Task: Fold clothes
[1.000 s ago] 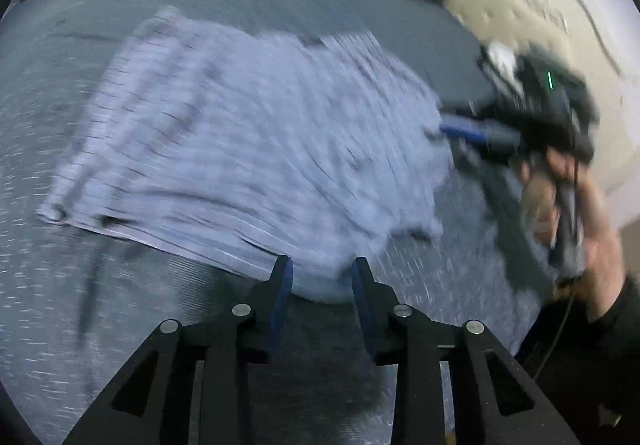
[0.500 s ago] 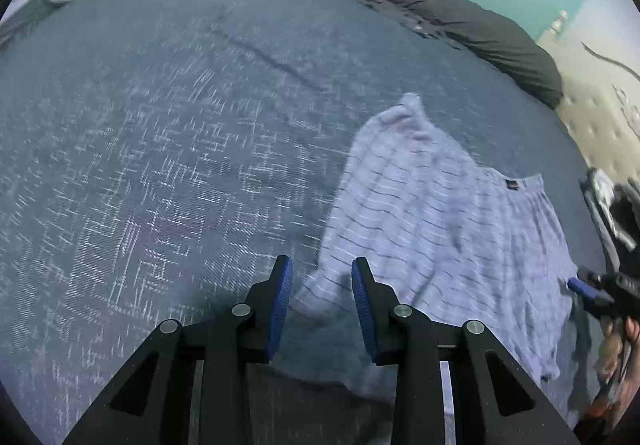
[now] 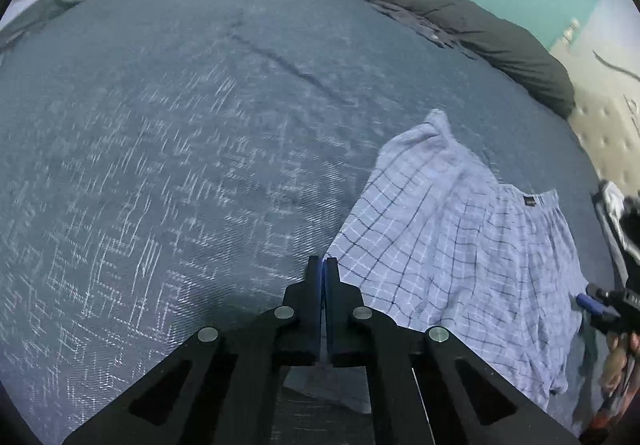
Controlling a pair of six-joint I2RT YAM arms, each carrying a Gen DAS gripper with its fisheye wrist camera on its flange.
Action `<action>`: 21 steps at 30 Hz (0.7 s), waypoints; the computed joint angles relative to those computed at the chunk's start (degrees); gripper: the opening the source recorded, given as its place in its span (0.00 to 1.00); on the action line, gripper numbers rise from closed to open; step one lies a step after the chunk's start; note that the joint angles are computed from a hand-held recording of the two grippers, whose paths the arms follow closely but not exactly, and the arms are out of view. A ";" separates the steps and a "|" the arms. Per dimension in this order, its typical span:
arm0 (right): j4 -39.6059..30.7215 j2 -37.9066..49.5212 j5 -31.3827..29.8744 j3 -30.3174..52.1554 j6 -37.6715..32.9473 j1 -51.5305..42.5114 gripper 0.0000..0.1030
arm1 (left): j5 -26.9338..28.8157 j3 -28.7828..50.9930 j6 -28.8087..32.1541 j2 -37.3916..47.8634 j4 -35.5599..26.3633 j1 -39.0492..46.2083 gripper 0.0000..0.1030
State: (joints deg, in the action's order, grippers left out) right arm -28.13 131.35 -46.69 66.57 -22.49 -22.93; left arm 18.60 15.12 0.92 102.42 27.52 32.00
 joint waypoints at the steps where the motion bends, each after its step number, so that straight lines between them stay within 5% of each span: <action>1: -0.03 0.09 0.03 0.09 0.03 0.04 0.32 | -0.41 -0.12 -0.10 0.52 0.58 -0.26 0.01; 10: 0.37 0.30 0.28 -0.07 0.24 0.67 0.32 | -2.77 0.30 -4.10 2.78 3.26 -4.54 0.02; 14: 0.67 0.27 0.17 -0.16 0.66 0.93 0.32 | 1.18 -1.73 -1.39 -1.76 -0.66 -0.54 0.04; 18: 0.85 0.41 -0.02 -0.33 1.06 1.38 0.32 | 3.08 -4.10 2.16 -3.67 -2.38 1.44 0.22; 21: 1.21 0.36 -0.15 -0.68 1.36 1.78 0.32 | 4.14 -4.58 3.57 -1.30 -1.78 2.63 0.22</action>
